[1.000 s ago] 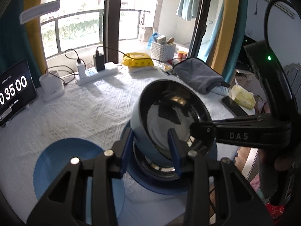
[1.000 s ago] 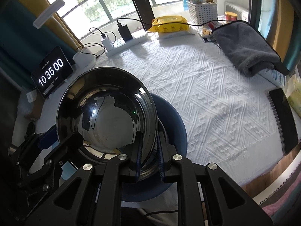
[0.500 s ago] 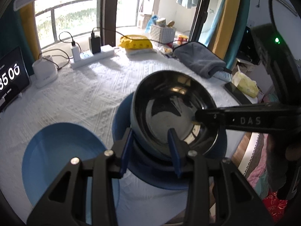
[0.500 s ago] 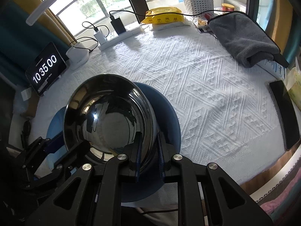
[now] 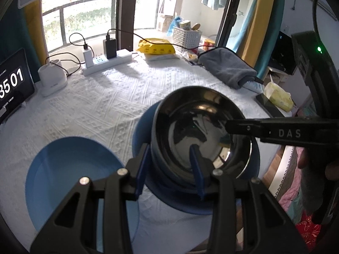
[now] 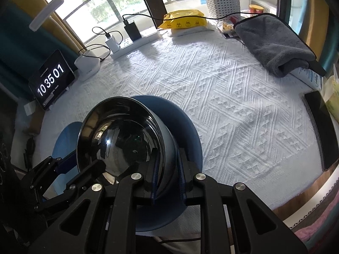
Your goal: Organize plates and bowls
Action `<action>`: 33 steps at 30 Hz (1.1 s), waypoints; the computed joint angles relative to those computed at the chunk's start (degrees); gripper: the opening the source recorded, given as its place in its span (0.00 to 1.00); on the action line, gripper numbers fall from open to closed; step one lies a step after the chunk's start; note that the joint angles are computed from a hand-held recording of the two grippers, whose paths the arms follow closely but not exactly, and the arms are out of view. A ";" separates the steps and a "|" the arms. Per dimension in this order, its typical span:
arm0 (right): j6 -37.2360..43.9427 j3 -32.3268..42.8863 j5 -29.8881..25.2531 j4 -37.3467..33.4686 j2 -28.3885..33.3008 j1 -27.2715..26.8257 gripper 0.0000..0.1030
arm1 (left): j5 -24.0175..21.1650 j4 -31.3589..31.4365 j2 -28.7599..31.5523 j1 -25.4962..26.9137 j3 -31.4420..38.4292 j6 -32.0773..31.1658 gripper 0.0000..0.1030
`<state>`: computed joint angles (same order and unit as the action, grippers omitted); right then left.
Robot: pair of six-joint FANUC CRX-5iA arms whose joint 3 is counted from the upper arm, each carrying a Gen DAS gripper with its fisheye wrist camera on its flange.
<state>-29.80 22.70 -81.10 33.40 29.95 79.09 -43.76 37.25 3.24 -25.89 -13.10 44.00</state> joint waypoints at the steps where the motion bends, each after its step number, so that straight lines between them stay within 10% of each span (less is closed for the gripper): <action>1: -0.35 -0.08 -0.23 0.42 -0.08 0.19 0.19 | -0.03 0.13 -0.11 0.06 0.00 0.01 0.39; 22: -1.74 -4.65 -3.66 10.77 -1.97 3.47 0.61 | 1.89 2.91 -3.39 1.64 -2.24 -0.67 0.46; 33: -5.83 -11.04 -3.75 13.18 -5.48 5.17 0.62 | 2.81 2.16 -3.87 4.39 -3.14 0.95 0.49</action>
<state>-35.64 11.66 -84.84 46.58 24.47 84.26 -40.95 39.40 -0.63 -21.50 -16.24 44.95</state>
